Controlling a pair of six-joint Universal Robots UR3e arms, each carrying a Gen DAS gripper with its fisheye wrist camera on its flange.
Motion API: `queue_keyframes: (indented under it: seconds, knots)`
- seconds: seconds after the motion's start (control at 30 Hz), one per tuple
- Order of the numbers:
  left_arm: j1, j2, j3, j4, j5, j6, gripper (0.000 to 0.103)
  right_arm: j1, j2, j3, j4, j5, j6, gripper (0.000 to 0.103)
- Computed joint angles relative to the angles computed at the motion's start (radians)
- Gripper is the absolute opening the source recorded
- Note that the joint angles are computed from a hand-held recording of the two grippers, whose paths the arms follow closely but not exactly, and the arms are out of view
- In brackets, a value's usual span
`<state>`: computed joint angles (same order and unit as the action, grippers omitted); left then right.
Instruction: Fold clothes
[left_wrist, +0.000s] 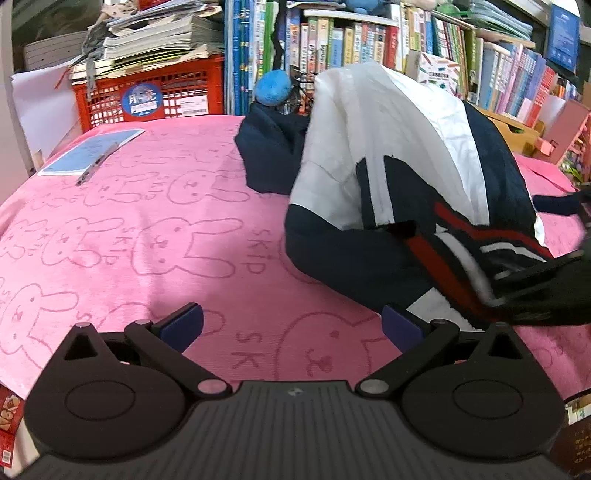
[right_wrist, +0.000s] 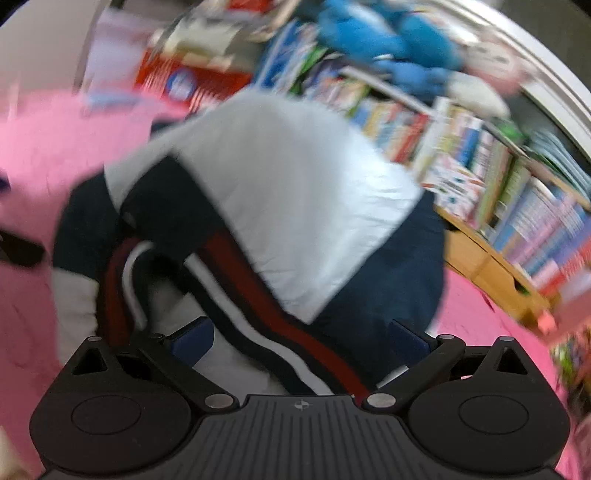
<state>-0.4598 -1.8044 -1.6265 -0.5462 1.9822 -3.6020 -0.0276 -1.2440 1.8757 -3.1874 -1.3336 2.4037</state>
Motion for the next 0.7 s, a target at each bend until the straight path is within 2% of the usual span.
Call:
queue_keyframes:
  seconds: [0.07, 0.13, 0.2, 0.27, 0.33, 0.43, 0.47, 0.5, 0.53, 0.57, 0.6, 0.63, 0.7]
  knots:
    - [-0.001, -0.002, 0.006, -0.008, 0.005, 0.005, 0.103, 0.014, 0.058, -0.039, -0.054, -0.031, 0.025, 0.102]
    - [-0.002, -0.002, 0.005, -0.011, 0.011, 0.012, 0.103, 0.004, 0.073, -0.057, -0.077, -0.05, 0.082, 0.089]
    - [0.0, -0.006, 0.008, -0.013, 0.008, 0.016, 0.103, -0.016, 0.081, -0.054, -0.139, -0.102, 0.164, 0.034]
    - [0.003, -0.014, 0.015, -0.019, 0.002, 0.017, 0.103, -0.093, 0.046, -0.042, -0.136, -0.066, 0.269, 0.029]
    - [0.001, -0.02, 0.02, -0.026, 0.001, 0.018, 0.103, -0.149, 0.016, -0.058, -0.104, -0.086, 0.339, 0.025]
    - [-0.003, -0.029, 0.027, -0.027, 0.001, 0.02, 0.103, -0.216, -0.036, -0.036, -0.094, -0.109, 0.3, 0.025]
    - [-0.004, -0.033, 0.032, -0.027, 0.0, 0.022, 0.103, -0.239, -0.063, -0.014, -0.09, -0.084, 0.274, 0.027]
    - [-0.007, -0.037, 0.038, -0.028, 0.001, 0.023, 0.103, -0.275, -0.105, 0.017, -0.068, -0.012, 0.241, 0.032]
    - [-0.01, -0.043, 0.046, -0.031, 0.004, 0.025, 0.103, -0.316, -0.151, 0.053, -0.035, 0.088, 0.202, 0.04]
    - [-0.014, -0.049, 0.054, -0.034, 0.008, 0.028, 0.103, -0.34, -0.187, 0.082, 0.002, 0.171, 0.14, 0.065]
    - [-0.018, -0.053, 0.061, -0.037, 0.011, 0.03, 0.103, -0.354, -0.218, 0.106, 0.047, 0.237, 0.063, 0.094]
    - [-0.022, -0.055, 0.067, -0.04, 0.014, 0.032, 0.103, -0.367, -0.249, 0.125, 0.102, 0.299, -0.018, 0.1]
    - [-0.028, -0.058, 0.074, -0.044, 0.021, 0.038, 0.103, -0.302, -0.221, 0.179, 0.007, 0.263, -0.165, 0.101]
